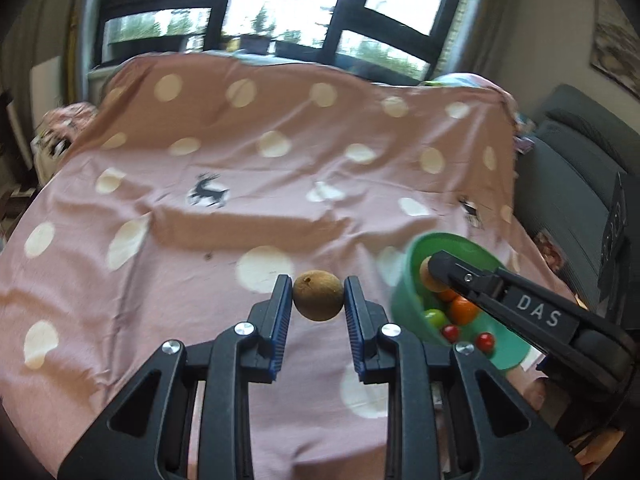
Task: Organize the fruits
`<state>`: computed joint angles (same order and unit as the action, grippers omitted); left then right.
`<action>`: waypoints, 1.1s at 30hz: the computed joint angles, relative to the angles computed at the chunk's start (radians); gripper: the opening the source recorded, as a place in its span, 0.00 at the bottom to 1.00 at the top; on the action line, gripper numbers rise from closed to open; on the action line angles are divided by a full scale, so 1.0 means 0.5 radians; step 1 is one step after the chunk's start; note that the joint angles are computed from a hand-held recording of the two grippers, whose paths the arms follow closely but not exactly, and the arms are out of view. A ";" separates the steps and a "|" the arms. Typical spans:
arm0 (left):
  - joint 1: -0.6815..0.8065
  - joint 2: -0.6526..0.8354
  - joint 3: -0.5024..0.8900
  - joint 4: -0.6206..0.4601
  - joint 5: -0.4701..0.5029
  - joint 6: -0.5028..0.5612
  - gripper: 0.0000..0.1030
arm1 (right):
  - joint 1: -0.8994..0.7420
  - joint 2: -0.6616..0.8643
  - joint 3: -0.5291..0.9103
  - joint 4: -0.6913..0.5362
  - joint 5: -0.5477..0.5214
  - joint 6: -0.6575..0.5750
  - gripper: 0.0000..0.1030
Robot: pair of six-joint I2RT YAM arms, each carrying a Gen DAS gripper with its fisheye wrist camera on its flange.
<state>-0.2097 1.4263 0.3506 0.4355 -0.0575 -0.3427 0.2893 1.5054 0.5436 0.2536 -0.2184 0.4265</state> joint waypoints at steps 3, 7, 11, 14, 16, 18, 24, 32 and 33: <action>-0.160 0.125 0.102 0.062 -0.044 0.011 0.25 | -0.135 -0.097 -0.051 -0.014 0.040 -0.034 0.27; -0.260 0.322 0.266 0.093 0.031 0.004 0.25 | -0.317 -0.129 -0.078 -0.033 0.039 -0.053 0.27; -0.334 0.496 0.412 0.078 0.054 0.003 0.25 | -0.517 -0.064 -0.066 -0.045 -0.067 -0.066 0.27; -0.388 0.633 0.519 0.068 0.070 0.012 0.25 | -0.578 -0.009 -0.039 -0.077 -0.062 -0.073 0.27; -0.419 0.688 0.571 0.043 0.073 0.018 0.25 | -0.613 0.000 -0.040 -0.099 -0.071 -0.083 0.28; -0.441 0.747 0.616 0.028 0.064 0.016 0.25 | -0.652 0.016 -0.033 -0.131 -0.087 -0.092 0.28; -0.469 0.880 0.734 -0.036 0.099 0.014 0.25 | -0.699 0.070 0.008 -0.195 -0.081 -0.105 0.28; -0.510 0.855 0.721 -0.066 -0.023 0.027 0.60 | -0.730 0.075 0.021 -0.219 -0.049 -0.099 0.28; -0.509 0.836 0.710 -0.072 -0.026 0.032 0.65 | -0.733 0.080 0.027 -0.228 -0.043 -0.108 0.29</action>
